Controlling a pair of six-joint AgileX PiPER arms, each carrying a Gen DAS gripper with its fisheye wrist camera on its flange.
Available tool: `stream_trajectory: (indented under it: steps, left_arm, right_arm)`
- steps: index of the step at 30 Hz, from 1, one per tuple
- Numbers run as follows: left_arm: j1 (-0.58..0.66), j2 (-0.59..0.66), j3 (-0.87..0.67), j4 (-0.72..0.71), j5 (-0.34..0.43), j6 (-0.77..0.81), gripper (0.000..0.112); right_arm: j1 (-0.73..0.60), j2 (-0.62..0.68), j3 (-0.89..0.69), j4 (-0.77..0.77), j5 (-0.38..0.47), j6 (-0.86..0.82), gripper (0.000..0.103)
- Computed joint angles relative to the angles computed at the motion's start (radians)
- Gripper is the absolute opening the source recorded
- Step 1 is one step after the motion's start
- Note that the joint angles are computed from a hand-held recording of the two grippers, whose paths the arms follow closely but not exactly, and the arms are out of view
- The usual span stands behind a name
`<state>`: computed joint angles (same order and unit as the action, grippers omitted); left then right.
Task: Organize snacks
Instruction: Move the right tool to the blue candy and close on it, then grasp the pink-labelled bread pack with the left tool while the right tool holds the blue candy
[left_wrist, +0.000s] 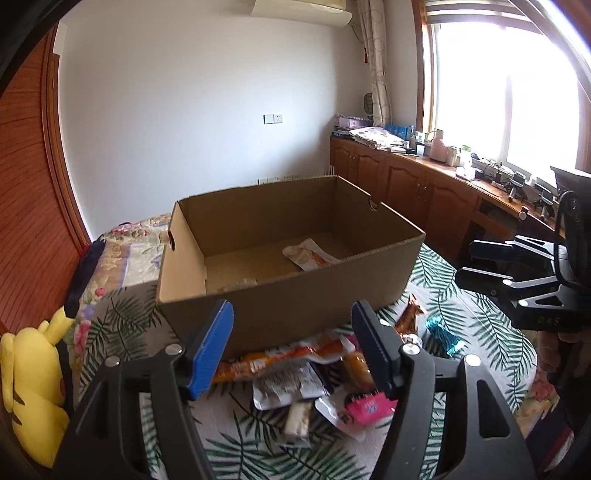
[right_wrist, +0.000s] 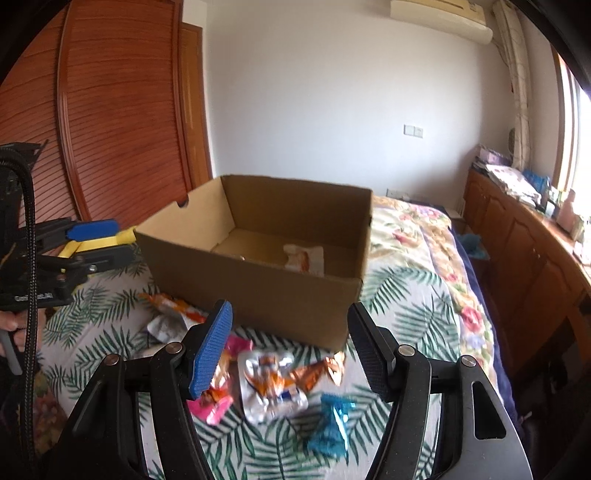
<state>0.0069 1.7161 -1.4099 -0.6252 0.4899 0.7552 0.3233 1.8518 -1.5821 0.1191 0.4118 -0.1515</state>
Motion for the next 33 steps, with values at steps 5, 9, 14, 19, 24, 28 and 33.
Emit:
stream_trajectory:
  steps: [5,9,14,19,24,28,33]
  left_arm:
    - [-0.022,-0.004,0.064,-0.004,-0.020,-0.005,0.068]
    - [-0.051,0.017,0.099,0.012,-0.044,-0.024,0.068]
    - [-0.091,0.057,0.106,0.049,-0.051,-0.074,0.068]
    - [-0.127,0.096,0.085,0.094,-0.053,-0.135,0.068]
    - [-0.160,0.146,0.037,0.148,-0.032,-0.212,0.067]
    - [-0.169,0.188,-0.012,0.163,-0.007,-0.237,0.066]
    - [-0.189,0.222,-0.059,0.210,0.016,-0.304,0.057]
  right_arm:
    - [-0.020,-0.013,0.087,0.039,-0.033,-0.029,0.066]
    - [-0.038,0.005,0.138,0.066,-0.044,-0.055,0.062]
    - [-0.063,0.053,0.159,0.099,-0.043,-0.088,0.051]
    - [-0.080,0.101,0.142,0.066,-0.027,-0.056,0.043]
    - [-0.088,0.127,0.142,0.064,-0.021,-0.056,0.032]
    - [-0.081,0.139,0.141,-0.009,-0.016,0.008,0.027]
    - [-0.067,0.136,0.163,-0.089,-0.034,0.065,0.024]
